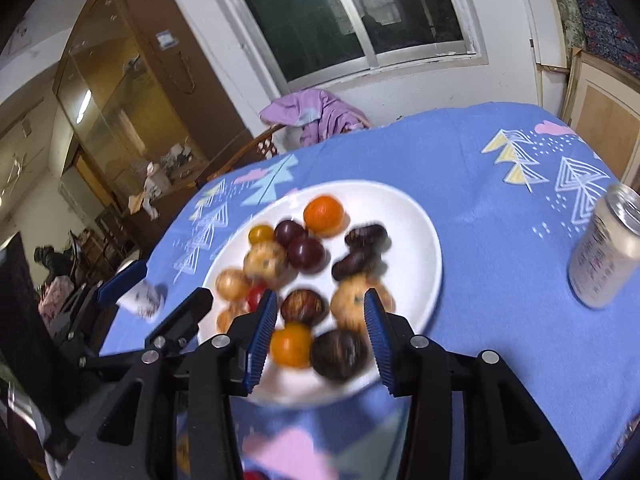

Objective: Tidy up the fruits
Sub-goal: 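Grasp the large pale yellow-brown fruit with left tool while right tool grasps a red plum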

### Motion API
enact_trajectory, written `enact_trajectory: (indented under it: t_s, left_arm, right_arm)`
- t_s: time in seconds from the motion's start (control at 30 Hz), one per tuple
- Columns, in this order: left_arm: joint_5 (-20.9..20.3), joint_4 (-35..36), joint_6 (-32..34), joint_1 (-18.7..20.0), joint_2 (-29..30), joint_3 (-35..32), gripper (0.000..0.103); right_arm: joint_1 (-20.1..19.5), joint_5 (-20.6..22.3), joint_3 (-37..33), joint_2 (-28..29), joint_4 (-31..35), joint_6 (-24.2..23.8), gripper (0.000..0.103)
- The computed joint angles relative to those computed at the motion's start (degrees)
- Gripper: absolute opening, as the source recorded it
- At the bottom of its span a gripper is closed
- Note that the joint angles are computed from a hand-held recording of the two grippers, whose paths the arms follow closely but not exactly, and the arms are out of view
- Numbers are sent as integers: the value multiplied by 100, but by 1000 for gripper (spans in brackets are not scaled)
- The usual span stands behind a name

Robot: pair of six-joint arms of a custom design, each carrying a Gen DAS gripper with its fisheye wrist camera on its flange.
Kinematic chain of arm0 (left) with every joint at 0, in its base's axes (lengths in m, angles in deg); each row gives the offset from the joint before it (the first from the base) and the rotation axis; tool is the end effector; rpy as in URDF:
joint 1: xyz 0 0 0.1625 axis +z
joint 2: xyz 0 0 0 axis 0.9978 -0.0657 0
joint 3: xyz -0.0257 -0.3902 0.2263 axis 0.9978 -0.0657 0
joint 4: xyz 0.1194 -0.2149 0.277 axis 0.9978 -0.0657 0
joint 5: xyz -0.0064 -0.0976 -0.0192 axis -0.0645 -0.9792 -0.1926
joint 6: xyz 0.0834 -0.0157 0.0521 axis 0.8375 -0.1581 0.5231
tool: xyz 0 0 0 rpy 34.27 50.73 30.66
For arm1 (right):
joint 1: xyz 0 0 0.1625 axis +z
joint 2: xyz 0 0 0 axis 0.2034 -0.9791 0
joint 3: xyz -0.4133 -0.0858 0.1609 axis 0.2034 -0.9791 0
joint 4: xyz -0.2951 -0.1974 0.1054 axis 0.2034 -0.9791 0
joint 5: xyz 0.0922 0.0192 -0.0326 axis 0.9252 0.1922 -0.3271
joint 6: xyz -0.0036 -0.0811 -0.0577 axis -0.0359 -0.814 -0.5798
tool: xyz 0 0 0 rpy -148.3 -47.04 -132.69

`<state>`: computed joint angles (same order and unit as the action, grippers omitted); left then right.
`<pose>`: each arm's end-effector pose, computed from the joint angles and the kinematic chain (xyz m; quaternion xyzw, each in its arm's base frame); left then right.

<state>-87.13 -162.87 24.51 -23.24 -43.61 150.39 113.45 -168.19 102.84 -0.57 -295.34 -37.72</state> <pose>-0.0395 -0.4970 0.3311 0.3632 0.8108 -0.3414 0.3067 0.3893 -0.4331 -0.0276 0.0875 -0.9028 0.3709 0.1995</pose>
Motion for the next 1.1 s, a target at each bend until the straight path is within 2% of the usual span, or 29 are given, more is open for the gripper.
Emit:
enact_trajectory:
  t_s: [0.07,0.13,0.23,0.3,0.47,0.67,0.73,0.8,0.87,0.9,0.97,1.1]
  left_arm:
    - [-48,585,-42,139,-425,202,92]
    - [-105,1013,-126,318,-810,400,92]
    - [-448,1686,-361,618,-1248,519,92]
    - [-587,1858,-372,722,-1408,613,92]
    - [-575,1687,-131,701,-1490,928,92]
    - [-676,1499,188,654,-1409,1155,91]
    - [-839,1790,157,703,-1453,1048,84]
    - [-1222,2442,7,833,-1543,817,63]
    - [-1377,2652,50,835,-1597,789,49]
    - [-1385,2678,99,802,-1628,819,45]
    - [-1323,2642,129,745,-1651,868,45]
    - [-1418,2892,69,799,-1698,769,45]
  right_arm:
    - [143,-20,267,-9,79,38,51]
    - [246,53,473,23,115,105,51]
    - [349,248,727,63,50,262,51]
    - [410,390,851,96,-70,363,51]
    - [505,424,913,176,-98,439,51]
    - [434,470,921,200,19,504,51]
    - [411,494,896,214,108,499,51]
    - [392,508,858,251,217,483,51]
    - [361,553,820,291,311,495,51]
    - [347,568,805,312,336,485,51]
    - [332,579,758,358,405,440,46]
    - [379,505,649,478,375,161,44]
